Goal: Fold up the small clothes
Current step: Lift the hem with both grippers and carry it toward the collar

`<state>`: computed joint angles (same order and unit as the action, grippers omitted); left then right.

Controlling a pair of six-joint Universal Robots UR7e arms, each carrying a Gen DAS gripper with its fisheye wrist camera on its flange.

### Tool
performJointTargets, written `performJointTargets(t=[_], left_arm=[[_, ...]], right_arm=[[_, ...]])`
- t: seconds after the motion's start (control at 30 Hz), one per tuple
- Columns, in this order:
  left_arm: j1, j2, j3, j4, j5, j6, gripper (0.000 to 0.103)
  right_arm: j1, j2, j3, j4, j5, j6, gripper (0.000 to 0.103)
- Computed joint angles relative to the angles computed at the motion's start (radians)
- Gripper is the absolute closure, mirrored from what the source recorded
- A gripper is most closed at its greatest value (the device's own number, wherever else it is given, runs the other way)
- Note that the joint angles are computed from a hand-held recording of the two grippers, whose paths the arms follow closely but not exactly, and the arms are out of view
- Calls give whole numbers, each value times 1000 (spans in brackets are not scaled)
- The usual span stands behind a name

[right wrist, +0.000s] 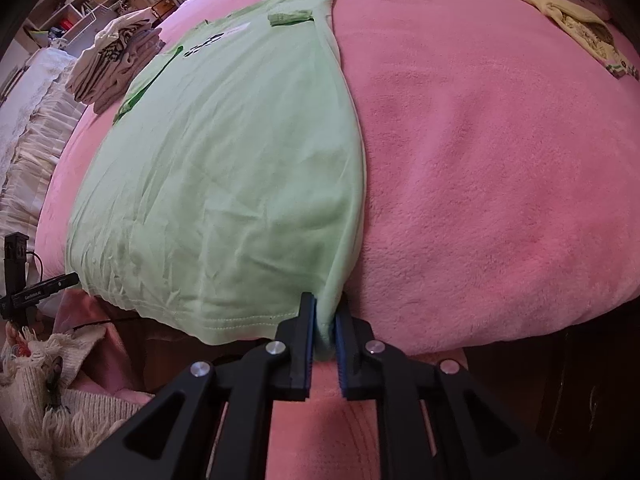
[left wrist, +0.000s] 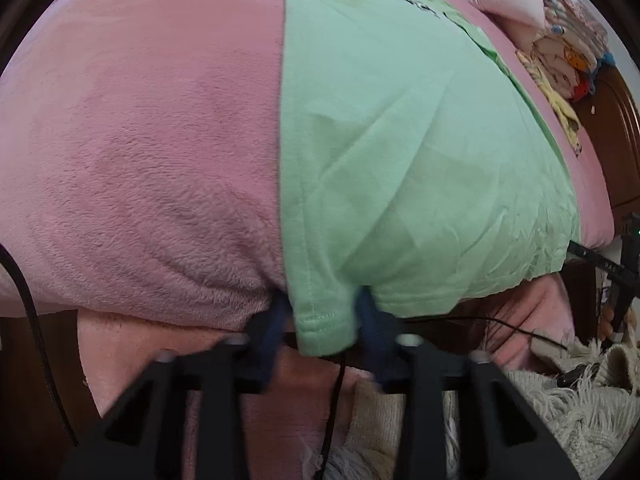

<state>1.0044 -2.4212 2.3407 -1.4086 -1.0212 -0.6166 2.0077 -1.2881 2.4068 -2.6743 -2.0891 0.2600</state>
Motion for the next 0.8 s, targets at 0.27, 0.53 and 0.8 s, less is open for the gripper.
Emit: performJointTargets(t=[0.27,0.53,0.8], left_arm=[[-123,-16,-1,85,37,-90,97],[-120,-28,-23,-26,-14,-26,97],[-87,-21,-53,-181,-66,-18,97]], right_arm=[[43,-9,-16,-5,9,-31,98],[63,-59,-26,-40,38,-23,99],[80,-83,-37,-112,82,-16,99]])
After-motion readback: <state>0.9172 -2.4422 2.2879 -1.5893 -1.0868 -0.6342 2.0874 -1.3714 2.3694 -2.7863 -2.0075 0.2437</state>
